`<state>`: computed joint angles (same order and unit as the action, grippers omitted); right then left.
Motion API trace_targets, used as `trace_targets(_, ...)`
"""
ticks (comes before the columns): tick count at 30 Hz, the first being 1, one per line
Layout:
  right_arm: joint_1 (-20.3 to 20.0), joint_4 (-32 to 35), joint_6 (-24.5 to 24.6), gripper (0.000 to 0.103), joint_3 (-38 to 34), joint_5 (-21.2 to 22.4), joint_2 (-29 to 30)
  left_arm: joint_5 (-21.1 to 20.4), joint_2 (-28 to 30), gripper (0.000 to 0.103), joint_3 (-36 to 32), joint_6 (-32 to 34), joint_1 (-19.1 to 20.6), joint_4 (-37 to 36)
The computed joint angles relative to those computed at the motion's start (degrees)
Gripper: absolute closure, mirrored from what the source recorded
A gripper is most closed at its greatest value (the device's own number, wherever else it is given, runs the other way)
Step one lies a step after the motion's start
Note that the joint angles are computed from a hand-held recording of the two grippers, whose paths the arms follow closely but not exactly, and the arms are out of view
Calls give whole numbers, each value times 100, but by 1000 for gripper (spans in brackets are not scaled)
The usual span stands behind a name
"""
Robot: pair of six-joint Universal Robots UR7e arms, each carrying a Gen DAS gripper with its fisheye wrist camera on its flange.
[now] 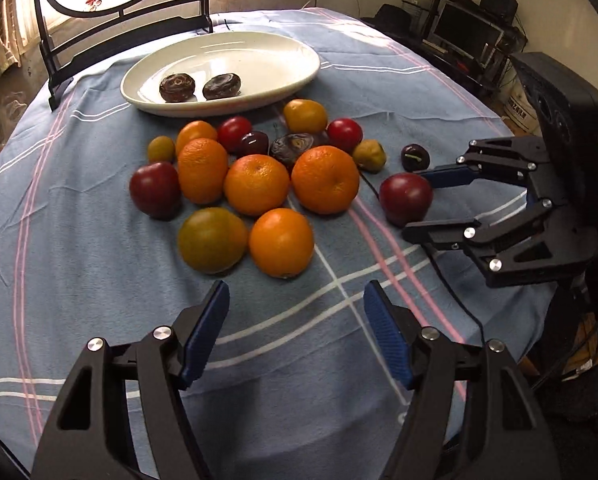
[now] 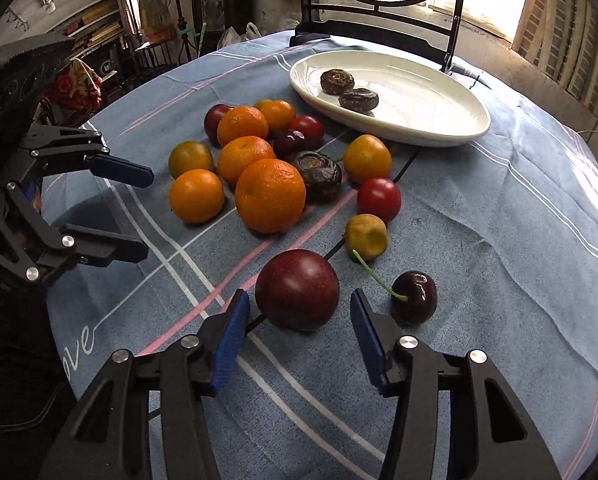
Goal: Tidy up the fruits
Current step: 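Grasp an orange with the left tool while the right tool grasps a red plum, then carry the orange and red plum onto the plate and open both tools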
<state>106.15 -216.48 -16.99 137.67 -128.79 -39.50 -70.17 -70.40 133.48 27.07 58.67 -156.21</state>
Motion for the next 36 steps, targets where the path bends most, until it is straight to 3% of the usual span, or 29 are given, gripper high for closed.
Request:
trace_targets(3,-4,-51,-7,60,50,44,-2,-46,244,53,-132,-464,16,-22)
trace_targets(10,-69,-184,-65,61,102,152,-25,5,636,54,-326,-896,28,-328)
trace_targets(13,-94,-288,-91,63,113,208,-7,199,721,66,-278,-846,-28,-551)
trace_targets(26,47,-582,-105,65,238,293,-321,36,149,66,-153,-231,-101,-673)
trace_targets(30,150,-643,-312,65,21,187,-525,180,312,66,-406,-180,-249,-1120)
trace_targets(36,123,-664,-650,65,-483,144,-824,747,1029,66,-1139,-126,-470,-1871)
